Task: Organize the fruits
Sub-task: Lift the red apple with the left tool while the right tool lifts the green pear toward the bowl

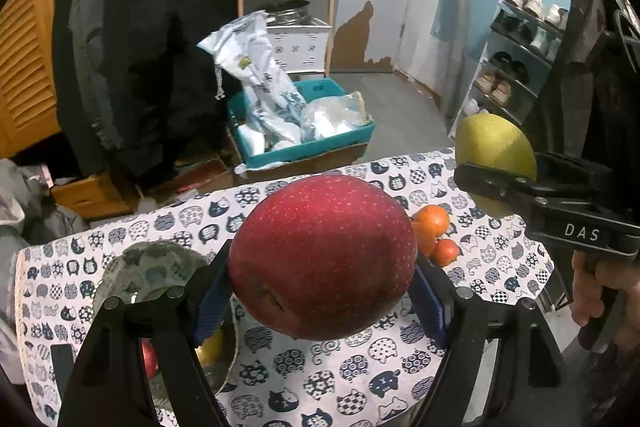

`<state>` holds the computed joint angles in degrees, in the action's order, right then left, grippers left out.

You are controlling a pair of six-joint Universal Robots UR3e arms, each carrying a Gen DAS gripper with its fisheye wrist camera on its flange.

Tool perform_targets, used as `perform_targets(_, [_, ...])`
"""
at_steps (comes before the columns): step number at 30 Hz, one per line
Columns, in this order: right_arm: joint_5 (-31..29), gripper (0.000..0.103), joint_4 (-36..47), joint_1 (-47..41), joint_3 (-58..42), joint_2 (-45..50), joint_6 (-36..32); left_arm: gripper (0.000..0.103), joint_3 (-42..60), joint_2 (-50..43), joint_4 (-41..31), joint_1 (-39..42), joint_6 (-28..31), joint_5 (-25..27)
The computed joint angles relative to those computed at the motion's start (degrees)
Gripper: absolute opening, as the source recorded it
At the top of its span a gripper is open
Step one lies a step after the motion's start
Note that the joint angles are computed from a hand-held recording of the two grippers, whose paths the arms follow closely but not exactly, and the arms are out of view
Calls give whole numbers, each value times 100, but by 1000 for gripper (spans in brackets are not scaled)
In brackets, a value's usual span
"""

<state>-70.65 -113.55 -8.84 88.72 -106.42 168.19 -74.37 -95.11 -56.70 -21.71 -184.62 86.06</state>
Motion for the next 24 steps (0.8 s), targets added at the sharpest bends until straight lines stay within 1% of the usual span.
perform_targets(12, [-458,65,-303,1138,-692,936,524,80,-1053,887,72,863,196,-335])
perform_targets(24, [-865,65,-470,2183,-1821,2200,953,80,-1816,1603,-14,1956,458,-752])
